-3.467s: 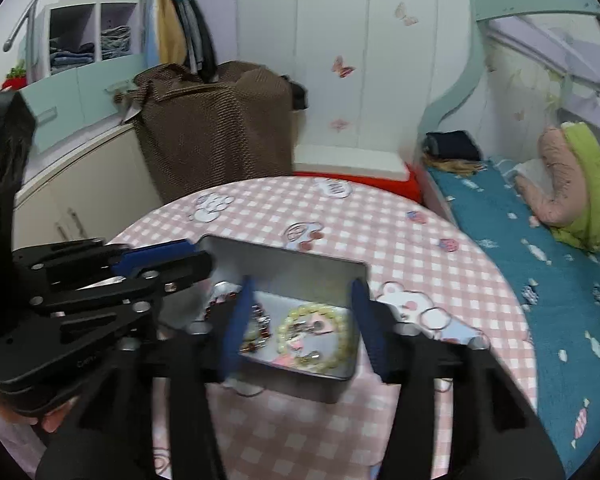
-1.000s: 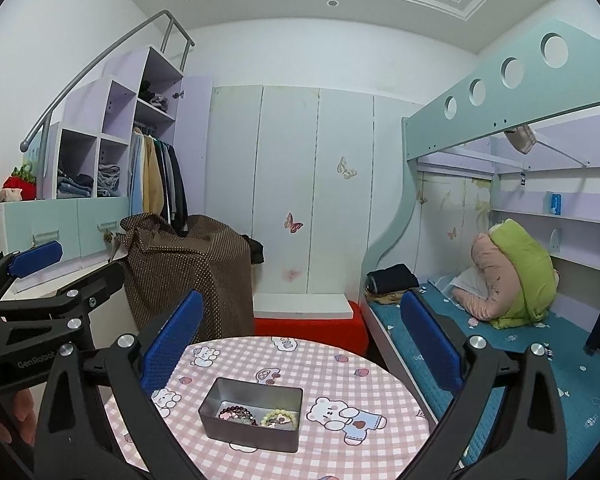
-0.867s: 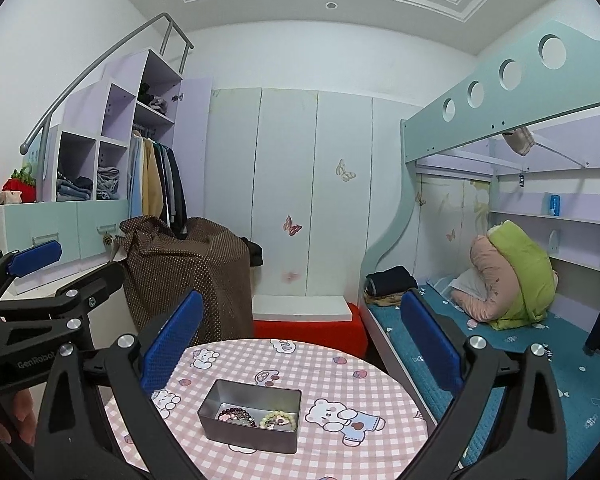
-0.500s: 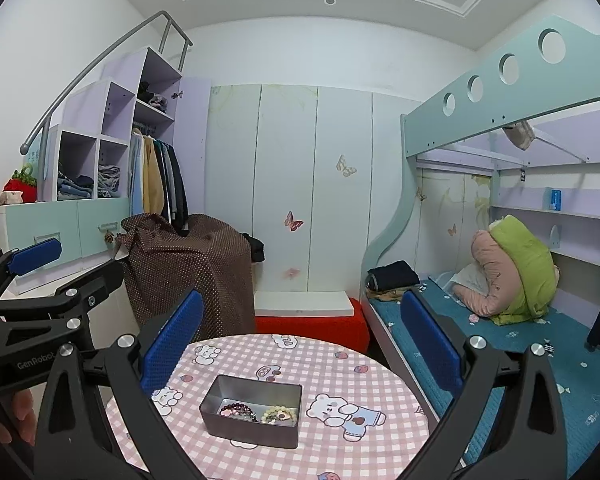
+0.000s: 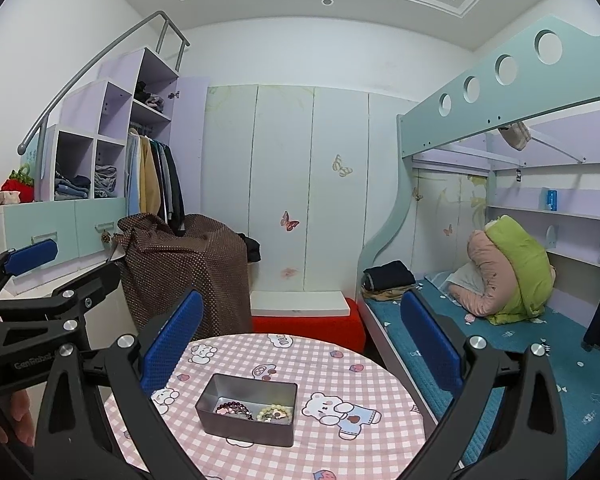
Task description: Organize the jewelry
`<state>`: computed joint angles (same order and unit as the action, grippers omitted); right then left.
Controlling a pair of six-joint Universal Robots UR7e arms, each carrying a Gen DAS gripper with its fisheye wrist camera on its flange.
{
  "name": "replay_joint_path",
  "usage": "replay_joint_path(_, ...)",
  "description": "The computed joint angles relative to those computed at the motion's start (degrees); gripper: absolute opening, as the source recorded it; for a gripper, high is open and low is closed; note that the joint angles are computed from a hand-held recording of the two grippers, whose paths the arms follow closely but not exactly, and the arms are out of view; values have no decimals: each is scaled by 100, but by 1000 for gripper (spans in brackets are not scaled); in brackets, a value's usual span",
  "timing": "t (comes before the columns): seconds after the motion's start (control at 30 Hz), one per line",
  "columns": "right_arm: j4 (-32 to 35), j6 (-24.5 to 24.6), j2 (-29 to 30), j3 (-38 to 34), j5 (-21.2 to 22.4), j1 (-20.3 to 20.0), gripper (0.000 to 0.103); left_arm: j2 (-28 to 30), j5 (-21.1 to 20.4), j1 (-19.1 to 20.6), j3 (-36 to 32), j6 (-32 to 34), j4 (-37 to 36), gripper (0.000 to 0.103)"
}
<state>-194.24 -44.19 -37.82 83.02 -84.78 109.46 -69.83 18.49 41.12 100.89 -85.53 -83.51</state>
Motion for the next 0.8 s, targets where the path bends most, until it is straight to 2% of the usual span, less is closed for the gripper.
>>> replay_joint_path(0.8,19,12,-42,53,-35,4,96,-12,-131,49,-42,-255,262,92)
